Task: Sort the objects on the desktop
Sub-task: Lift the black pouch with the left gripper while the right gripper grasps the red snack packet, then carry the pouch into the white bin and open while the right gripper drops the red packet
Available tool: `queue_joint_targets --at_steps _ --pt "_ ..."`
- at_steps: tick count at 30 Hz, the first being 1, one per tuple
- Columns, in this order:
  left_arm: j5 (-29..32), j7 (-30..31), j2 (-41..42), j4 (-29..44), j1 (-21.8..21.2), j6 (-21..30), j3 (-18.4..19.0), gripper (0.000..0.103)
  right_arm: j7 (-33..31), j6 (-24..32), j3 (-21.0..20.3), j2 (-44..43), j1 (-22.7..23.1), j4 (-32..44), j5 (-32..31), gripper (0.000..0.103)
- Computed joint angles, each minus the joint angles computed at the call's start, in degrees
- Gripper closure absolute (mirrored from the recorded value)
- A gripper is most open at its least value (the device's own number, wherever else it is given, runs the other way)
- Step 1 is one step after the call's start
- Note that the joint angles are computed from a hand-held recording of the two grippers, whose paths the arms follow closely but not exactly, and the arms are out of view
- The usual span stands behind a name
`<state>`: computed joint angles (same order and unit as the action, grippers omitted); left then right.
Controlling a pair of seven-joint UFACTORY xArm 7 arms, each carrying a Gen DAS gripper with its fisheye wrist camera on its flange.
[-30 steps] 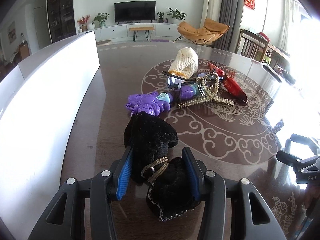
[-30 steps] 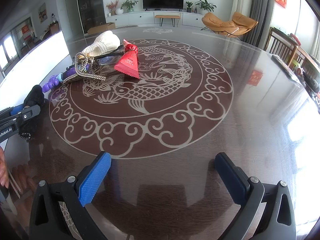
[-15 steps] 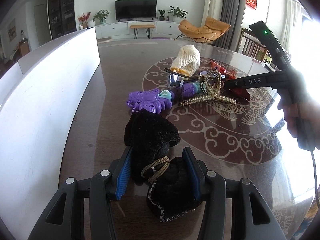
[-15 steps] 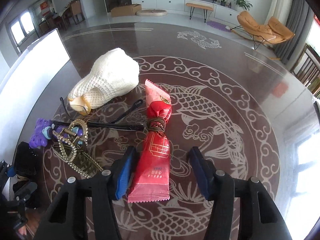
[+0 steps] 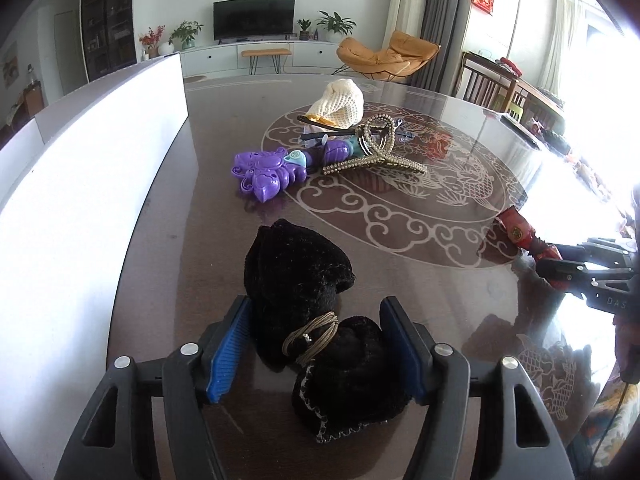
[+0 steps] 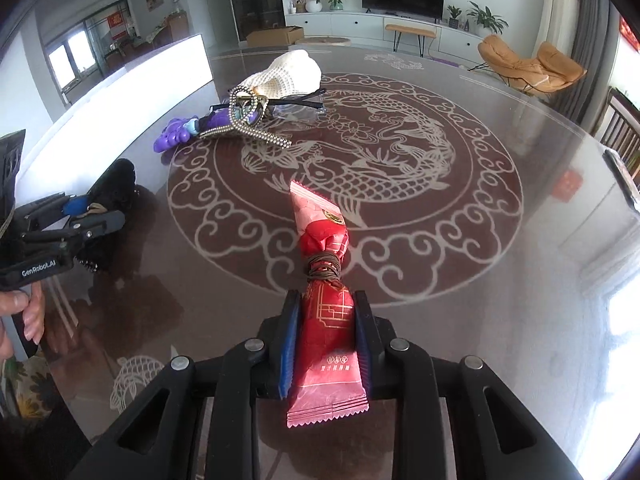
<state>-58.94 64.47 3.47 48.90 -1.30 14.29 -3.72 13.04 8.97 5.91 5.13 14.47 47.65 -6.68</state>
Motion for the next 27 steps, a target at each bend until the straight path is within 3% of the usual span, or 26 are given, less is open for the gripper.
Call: queue_joint_targets --at_steps 1,2,4,5,7,9,10,11,12,13,16,20,23,27 --pt "0.8 -1.7 -0.1 -0.1 0.1 0.2 0.3 0.016 -2.5 -0.2 1.1 -0.6 -1.0 -0.4 2.7 0.069" --pt "1.7 -3.4 0.0 -0.2 0.1 -0.1 0.5 0.014 -3.2 0.3 1.0 -0.8 -1.0 -0.2 3.0 0.064" --pt "5.0 -6.7 0.5 0.0 0.4 0.5 0.9 0.013 -1.9 2.3 -0.8 -0.1 0.5 1.5 0.4 0.054" --pt "5.3 -6.2 0.3 -0.2 1.5 0.2 -0.4 0.012 -4.0 3.4 0.7 0.6 -0.9 2.6 2.4 0.054" --pt "10.4 -9.6 0.7 -0.5 0.0 -1.4 0.6 0.011 -9.2 6.7 2.0 2.1 -1.8 5.2 7.3 0.054" --pt "17.7 -14.9 1.8 -0.5 -0.7 -3.4 0.8 0.01 -6.5 10.2 0.7 3.2 0.1 7.3 3.2 0.054" --pt "19.3 -15.9 2.2 -0.3 -1.5 -3.8 1.2 0.014 -3.5 11.2 -0.3 3.1 1.3 7.5 -0.7 0.057" --pt "18.5 -15.1 2.4 -0.2 -0.1 -4.8 -0.6 0.024 -2.0 12.3 -0.6 2.9 1.9 7.7 -2.6 0.075" --pt "16.3 -13.0 2.3 0.0 0.6 -5.5 -1.9 0.05 -0.2 13.2 -0.8 2.4 2.2 7.6 -4.0 0.08" --pt "16.2 -13.0 2.2 0.4 0.0 -4.5 -1.1 0.057 1.0 13.2 -0.8 1.8 2.3 7.3 -4.6 0.08" --pt "6.6 -6.1 -0.7 0.6 2.2 -1.6 -2.8 0.058 2.0 11.8 0.1 -1.1 2.1 6.2 -3.9 0.08" --pt "-0.9 -1.7 -8.5 -0.6 1.2 5.0 1.4 0.058 0.0 12.3 2.1 -2.1 2.5 10.5 -0.2 0.08" --pt "-0.9 -2.8 -13.8 -0.7 1.5 10.5 6.3 0.058 -2.6 13.5 3.8 0.8 3.8 18.0 3.7 0.08" --pt "3.8 -6.0 -15.5 1.1 3.7 10.8 11.9 0.058 -7.5 14.5 7.2 8.0 6.6 31.1 10.2 0.08"
